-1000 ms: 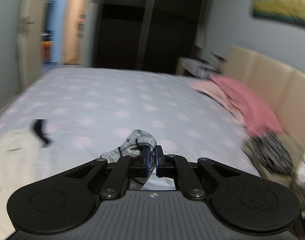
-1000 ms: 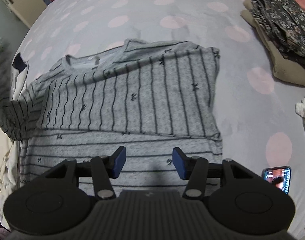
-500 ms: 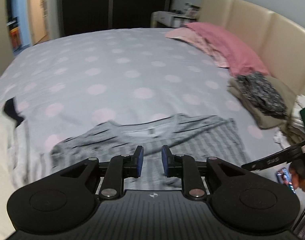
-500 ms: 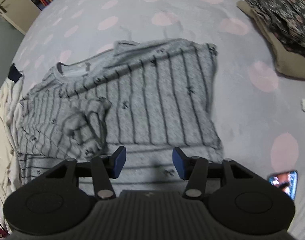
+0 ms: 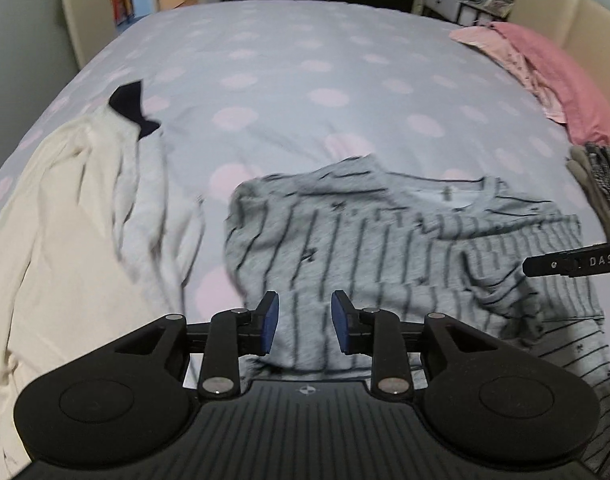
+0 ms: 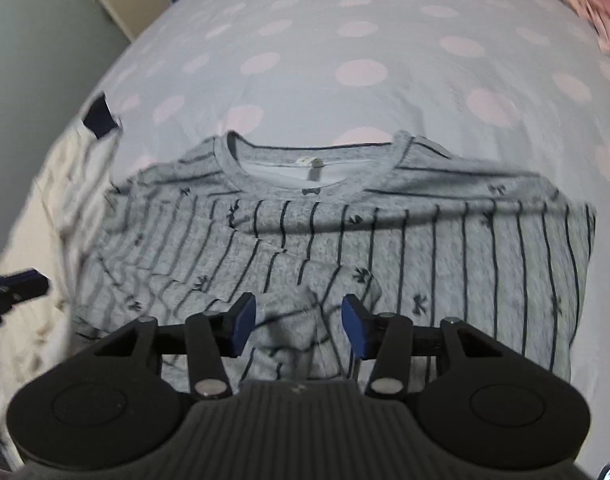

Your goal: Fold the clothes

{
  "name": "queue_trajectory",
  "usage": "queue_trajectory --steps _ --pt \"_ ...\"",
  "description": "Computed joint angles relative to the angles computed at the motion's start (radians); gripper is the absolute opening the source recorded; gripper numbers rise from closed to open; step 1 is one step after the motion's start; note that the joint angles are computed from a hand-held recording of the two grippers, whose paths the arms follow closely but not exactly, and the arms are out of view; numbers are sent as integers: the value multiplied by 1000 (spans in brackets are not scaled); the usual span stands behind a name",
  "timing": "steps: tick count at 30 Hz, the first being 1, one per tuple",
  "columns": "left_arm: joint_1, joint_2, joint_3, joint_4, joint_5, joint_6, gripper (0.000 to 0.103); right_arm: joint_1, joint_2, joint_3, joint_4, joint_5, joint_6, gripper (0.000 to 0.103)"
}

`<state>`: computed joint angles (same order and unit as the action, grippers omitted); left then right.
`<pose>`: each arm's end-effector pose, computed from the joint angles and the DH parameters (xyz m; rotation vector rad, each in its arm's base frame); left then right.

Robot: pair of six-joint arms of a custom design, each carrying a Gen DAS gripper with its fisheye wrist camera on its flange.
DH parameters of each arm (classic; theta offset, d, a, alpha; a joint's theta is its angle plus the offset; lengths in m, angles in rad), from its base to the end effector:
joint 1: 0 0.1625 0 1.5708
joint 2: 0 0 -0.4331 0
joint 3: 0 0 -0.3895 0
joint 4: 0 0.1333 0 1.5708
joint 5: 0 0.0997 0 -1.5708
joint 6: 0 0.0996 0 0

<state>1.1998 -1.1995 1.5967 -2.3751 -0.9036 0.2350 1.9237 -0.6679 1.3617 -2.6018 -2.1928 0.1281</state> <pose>-0.0499 -0.6661 0.3830 0.5633 2.3886 -0.5617 0.3334 -0.6875 0.1383 0.1473 -2.5484 0.6165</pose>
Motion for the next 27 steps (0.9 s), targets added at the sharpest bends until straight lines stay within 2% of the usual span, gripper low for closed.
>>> queue_trajectory --steps 2,3,4,6,9,14,16,19,21,22,23,25,26,27 --pt "7 -5 -1 16 5 0 27 -5 10 -13 32 3 20 37" --pt "8 -7 0 19 11 1 27 -9 9 -12 43 9 32 21" --pt "9 -10 2 19 18 1 27 -11 5 -6 46 12 36 11" --pt "11 -14 1 23 25 -10 27 -8 -14 21 21 6 35 7" --pt "15 -20 -3 35 22 -39 27 2 -66 73 5 6 59 6" --pt "13 -31 9 38 20 -46 27 20 -167 188 42 -81 155 6" --pt "11 -37 19 39 21 -43 27 17 -197 222 120 -131 257 6" --pt "10 -43 26 45 22 -43 27 -15 -224 245 308 -136 412 8" --pt "7 -47 33 42 29 -36 27 -29 -224 250 406 -168 465 12" --pt "5 -48 36 39 33 -31 27 -32 -226 260 414 -187 475 12" --pt "4 -50 39 35 36 -26 27 -34 -233 274 400 -198 475 12" --pt "5 -52 39 33 36 -26 27 -39 -256 310 289 -182 428 12" --pt "6 -51 37 34 38 -30 27 -40 -267 327 218 -170 399 15" --pt "7 -49 36 35 42 -34 27 -41 -275 342 140 -157 368 22"
